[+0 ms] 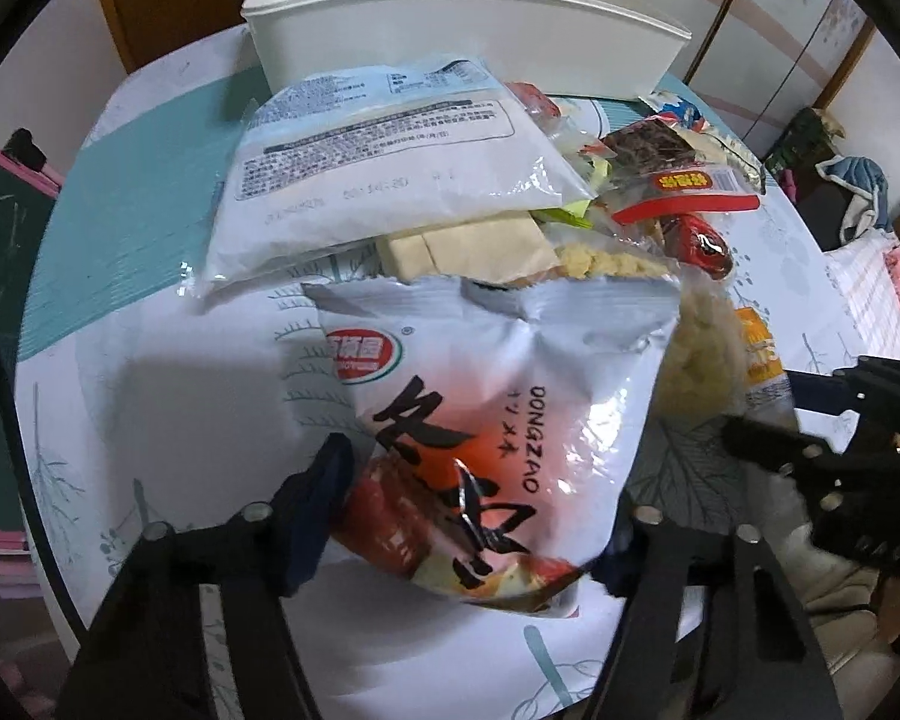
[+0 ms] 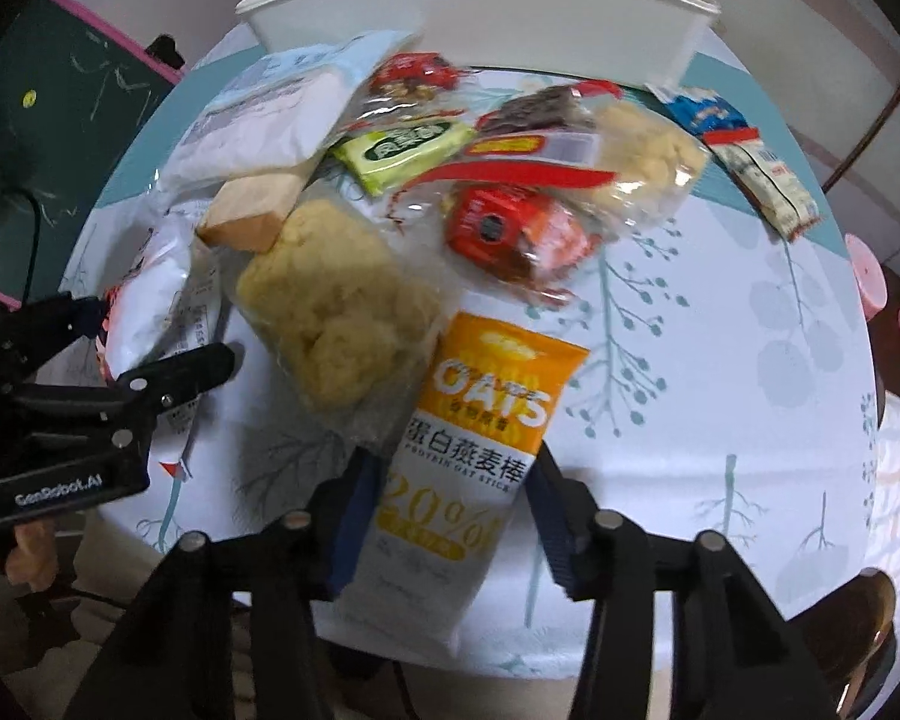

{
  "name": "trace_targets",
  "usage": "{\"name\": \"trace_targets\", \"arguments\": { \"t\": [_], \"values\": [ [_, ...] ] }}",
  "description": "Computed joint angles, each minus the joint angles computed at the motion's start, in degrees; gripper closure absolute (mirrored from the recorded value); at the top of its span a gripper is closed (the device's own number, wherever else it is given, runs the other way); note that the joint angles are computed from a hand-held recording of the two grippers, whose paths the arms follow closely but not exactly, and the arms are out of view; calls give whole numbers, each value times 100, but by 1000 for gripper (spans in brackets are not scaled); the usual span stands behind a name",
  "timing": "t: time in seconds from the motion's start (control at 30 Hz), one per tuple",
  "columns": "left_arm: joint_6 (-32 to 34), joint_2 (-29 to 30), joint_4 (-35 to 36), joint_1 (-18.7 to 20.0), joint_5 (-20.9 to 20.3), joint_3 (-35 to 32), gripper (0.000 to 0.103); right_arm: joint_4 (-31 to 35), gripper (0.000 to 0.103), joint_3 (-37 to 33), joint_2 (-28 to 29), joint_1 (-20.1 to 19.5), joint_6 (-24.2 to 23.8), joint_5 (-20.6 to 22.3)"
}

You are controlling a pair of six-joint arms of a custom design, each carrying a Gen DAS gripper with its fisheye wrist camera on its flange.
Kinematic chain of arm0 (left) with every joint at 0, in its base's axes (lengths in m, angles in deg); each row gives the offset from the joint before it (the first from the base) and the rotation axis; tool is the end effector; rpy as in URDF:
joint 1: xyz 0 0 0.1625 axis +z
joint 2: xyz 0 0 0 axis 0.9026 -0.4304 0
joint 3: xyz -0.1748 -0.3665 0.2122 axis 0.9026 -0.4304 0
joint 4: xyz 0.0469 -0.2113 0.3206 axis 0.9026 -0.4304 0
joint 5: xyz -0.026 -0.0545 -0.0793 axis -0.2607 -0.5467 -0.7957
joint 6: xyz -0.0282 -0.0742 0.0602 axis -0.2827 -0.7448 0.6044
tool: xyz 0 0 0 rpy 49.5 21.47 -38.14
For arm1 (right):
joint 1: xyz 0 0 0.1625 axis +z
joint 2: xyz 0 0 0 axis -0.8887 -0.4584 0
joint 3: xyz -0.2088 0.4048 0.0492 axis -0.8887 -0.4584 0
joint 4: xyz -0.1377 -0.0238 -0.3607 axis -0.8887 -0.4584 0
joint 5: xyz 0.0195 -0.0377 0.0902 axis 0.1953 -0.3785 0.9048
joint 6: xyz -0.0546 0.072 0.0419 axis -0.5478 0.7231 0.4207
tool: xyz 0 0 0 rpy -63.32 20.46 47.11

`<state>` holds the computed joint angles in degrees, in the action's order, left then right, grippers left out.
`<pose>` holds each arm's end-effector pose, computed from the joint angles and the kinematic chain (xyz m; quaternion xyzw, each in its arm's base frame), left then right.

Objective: Organize snacks
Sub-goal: 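Grasp the white-red snack bag with the left tool while the right tool grasps the orange oat bar, then lower both snacks into the white tray and open both tools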

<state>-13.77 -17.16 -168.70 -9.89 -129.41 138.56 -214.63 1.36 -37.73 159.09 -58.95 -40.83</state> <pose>-0.1813 -0.6108 0.0952 -0.0043 0.9168 -0.2032 0.3438 0.1563 -0.6729 0.1413 0.3023 -0.9114 -0.0104 0.2790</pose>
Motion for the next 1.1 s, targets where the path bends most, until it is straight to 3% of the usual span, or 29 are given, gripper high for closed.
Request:
{"name": "trace_targets", "arguments": {
  "t": [0.23, 0.6, 0.97, 1.1],
  "values": [
    [-247, -113, -104, -192, 92, 157, 48, 78, 63, -3, -301, -158, 64, 385],
    [125, -476, -427, -776, 586, 61, 48, -54, 63, -302, -596, -77, -72, 1323],
    [308, -337, 928, -751, 1585, -1653, 48, -295, 63, -1711, -170, 442, -616, 1918],
    [757, -50, 894, -659, 1895, -2387, 48, -255, 63, -2468, 136, 586, -688, 2141]
  ]
}}
